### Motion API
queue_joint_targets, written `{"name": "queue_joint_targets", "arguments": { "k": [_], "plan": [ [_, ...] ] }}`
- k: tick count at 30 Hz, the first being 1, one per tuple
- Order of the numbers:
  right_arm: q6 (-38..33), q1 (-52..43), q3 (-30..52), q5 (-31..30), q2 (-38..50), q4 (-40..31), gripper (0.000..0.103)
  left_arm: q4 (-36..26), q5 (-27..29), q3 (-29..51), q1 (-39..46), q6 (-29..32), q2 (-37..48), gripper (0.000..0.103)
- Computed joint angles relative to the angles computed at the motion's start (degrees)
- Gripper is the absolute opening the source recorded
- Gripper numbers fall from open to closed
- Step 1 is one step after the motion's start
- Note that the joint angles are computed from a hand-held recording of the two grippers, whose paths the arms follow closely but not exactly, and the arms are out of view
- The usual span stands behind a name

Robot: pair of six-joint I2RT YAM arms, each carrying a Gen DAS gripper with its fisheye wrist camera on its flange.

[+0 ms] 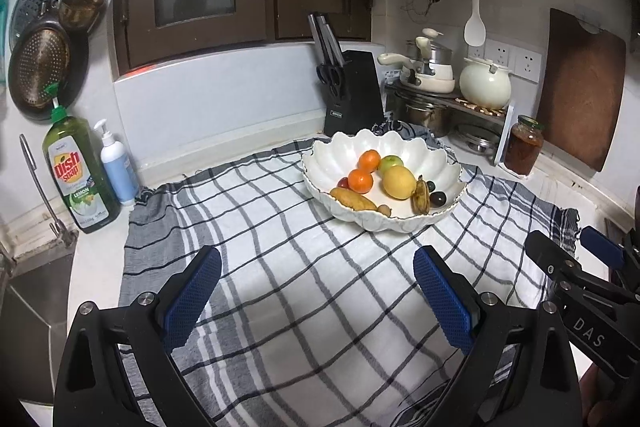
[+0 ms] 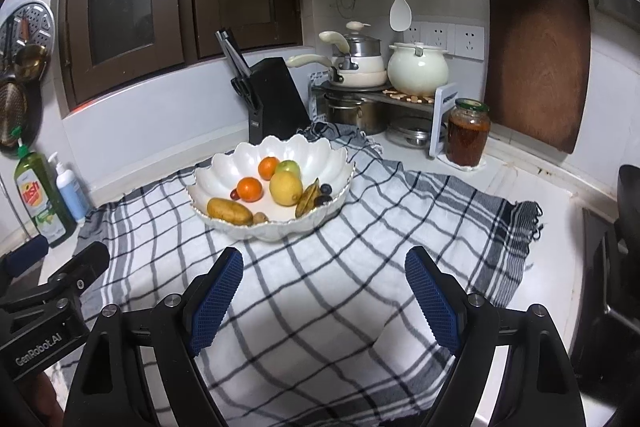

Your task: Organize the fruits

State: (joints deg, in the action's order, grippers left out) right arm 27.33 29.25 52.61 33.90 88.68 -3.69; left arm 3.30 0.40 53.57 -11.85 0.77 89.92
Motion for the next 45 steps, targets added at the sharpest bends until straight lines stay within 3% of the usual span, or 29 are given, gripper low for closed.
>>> {"name": "queue_joint_targets", "arguments": {
  "k": [11, 45],
  "plan": [
    [1.85, 1.85, -3.07, 1.46, -2.40, -0.11, 0.084, 1.27, 1.38, -4.45, 0.56, 1.28, -3.60, 0.098],
    [1.59, 2.43, -3.99, 2.54, -3.71, -0.31, 0.084, -0.59, 2.50, -3.81, 1.91, 1.16, -4.26, 0.098]
  ]
}}
